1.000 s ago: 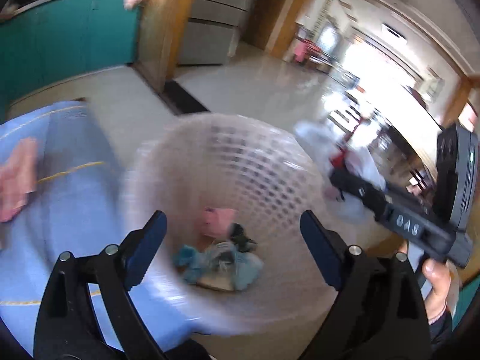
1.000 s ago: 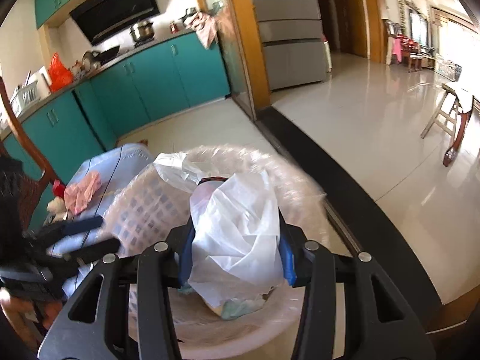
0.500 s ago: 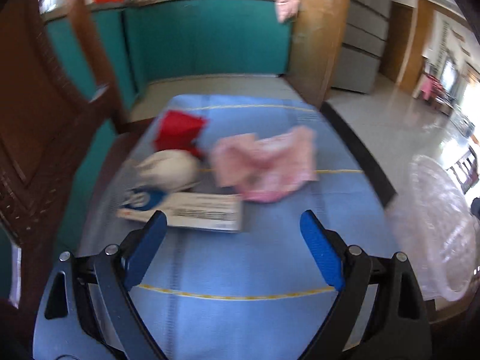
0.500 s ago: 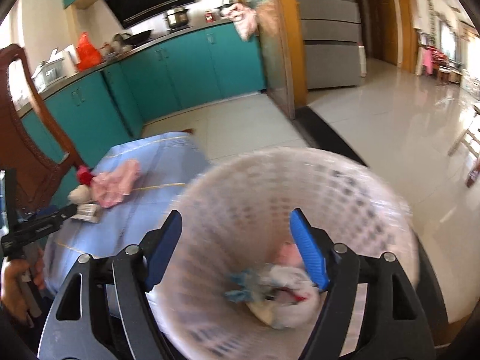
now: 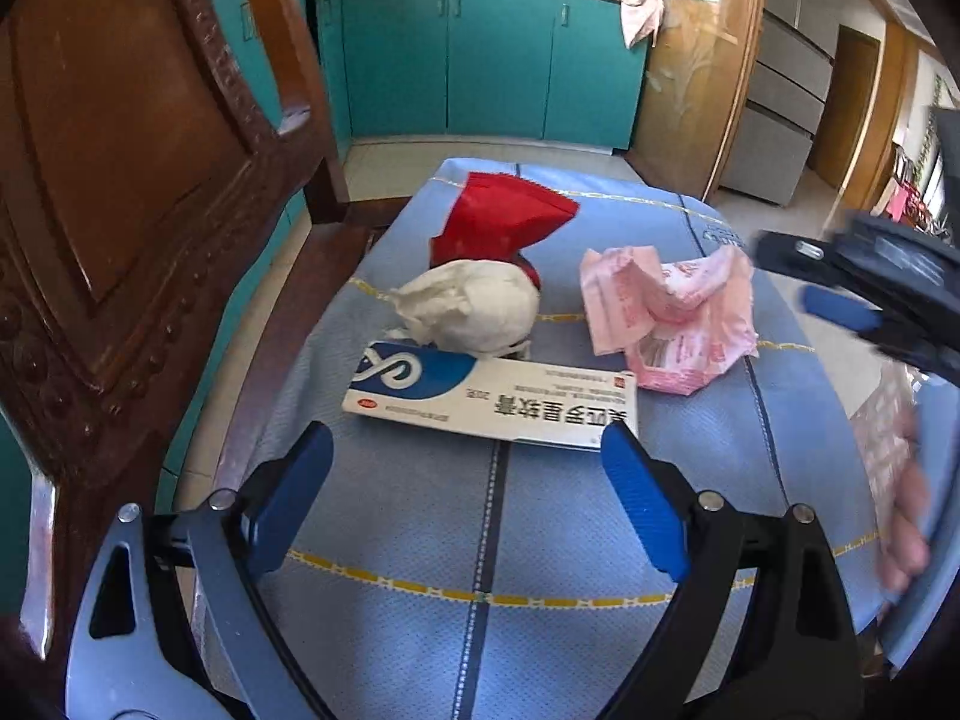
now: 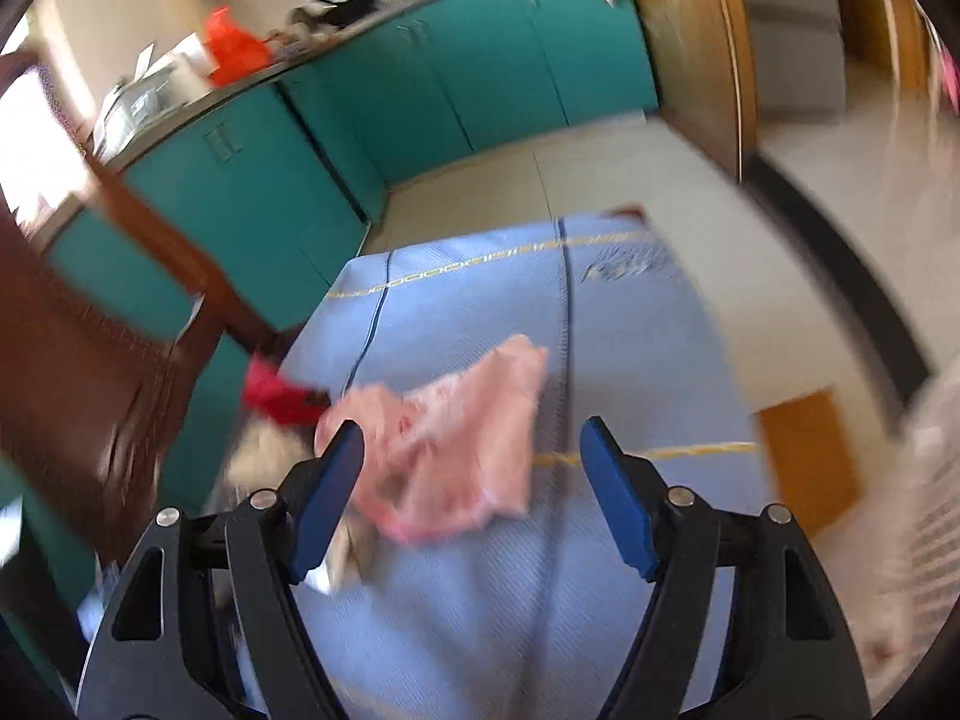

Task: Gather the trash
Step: 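Grasp the pink printed paper bag with the right gripper while the left gripper grasps the medicine box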

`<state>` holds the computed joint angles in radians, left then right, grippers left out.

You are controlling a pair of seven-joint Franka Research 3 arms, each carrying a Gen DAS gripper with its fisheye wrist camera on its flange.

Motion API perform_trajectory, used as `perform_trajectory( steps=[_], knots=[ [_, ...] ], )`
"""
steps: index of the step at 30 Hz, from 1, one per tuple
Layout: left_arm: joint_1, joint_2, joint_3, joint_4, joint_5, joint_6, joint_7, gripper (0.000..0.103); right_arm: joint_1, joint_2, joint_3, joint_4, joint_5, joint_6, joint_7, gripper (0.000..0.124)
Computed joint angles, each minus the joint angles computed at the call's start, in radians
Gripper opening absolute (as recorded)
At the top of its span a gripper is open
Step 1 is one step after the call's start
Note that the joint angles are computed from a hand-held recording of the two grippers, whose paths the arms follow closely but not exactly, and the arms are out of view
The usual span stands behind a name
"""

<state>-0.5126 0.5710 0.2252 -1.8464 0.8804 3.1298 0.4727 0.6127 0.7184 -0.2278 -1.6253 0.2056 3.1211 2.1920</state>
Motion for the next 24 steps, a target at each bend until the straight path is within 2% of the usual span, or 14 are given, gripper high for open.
perform_trajectory(
  steps=[2,3,4,5,7,8,11,14,15,16,17,19,21,24],
  knots=[
    [0.025,0.01,-0.03,0.012,-0.022,-0.016,0.022,0.091,-0.076,0.08,0.074,0.13,0.039,-0.082,0.022,0.073],
    [0.042,0.014,-0.049,0.017,-0.037,-0.026,0.038,0.091,-0.095,0.113,0.092,0.184,0.039,-0.123,0.029,0.067],
    [0.068,0.016,-0.078,0.019,-0.058,-0.036,0.061,0.091,-0.097,0.133,0.092,0.217,0.024,-0.154,0.033,0.057],
    [0.103,0.018,-0.116,0.02,-0.087,-0.044,0.092,0.092,-0.097,0.144,0.095,0.231,0.008,-0.166,0.033,0.04],
    [0.165,0.028,-0.184,0.025,-0.151,-0.047,0.15,0.093,-0.058,0.13,0.057,0.201,-0.04,-0.15,0.044,0.025],
    [0.194,0.032,-0.215,0.026,-0.186,-0.047,0.178,0.095,-0.021,0.115,0.016,0.175,-0.071,-0.149,0.058,0.02],
    [0.263,0.048,-0.298,0.037,-0.283,-0.067,0.254,0.097,0.038,0.069,-0.042,0.098,-0.145,-0.142,0.071,0.019],
    [0.317,0.069,-0.368,0.051,-0.371,-0.083,0.318,0.097,-0.019,0.008,0.045,0.013,-0.17,-0.111,-0.025,0.018],
    [0.323,0.072,-0.376,0.053,-0.392,-0.083,0.33,0.097,-0.064,-0.025,0.107,-0.03,-0.16,-0.095,-0.081,0.017],
    [0.337,0.078,-0.394,0.058,-0.421,-0.081,0.343,0.097,-0.085,-0.05,0.139,-0.068,-0.144,-0.079,-0.11,0.017],
    [0.351,0.085,-0.413,0.065,-0.447,-0.08,0.359,0.097,-0.082,-0.073,0.14,-0.105,-0.132,-0.066,-0.121,0.017],
    [0.397,0.114,-0.477,0.098,-0.506,-0.089,0.407,0.097,0.003,-0.131,0.053,-0.201,-0.135,-0.037,-0.09,0.017],
    [0.376,0.133,-0.47,0.141,-0.538,-0.121,0.42,0.097,0.074,-0.19,-0.015,-0.301,-0.137,0.015,-0.064,0.017],
    [0.254,0.17,-0.356,0.235,-0.548,-0.2,0.358,0.097,0.156,-0.229,-0.086,-0.378,-0.118,0.06,-0.059,0.017]
  ],
)
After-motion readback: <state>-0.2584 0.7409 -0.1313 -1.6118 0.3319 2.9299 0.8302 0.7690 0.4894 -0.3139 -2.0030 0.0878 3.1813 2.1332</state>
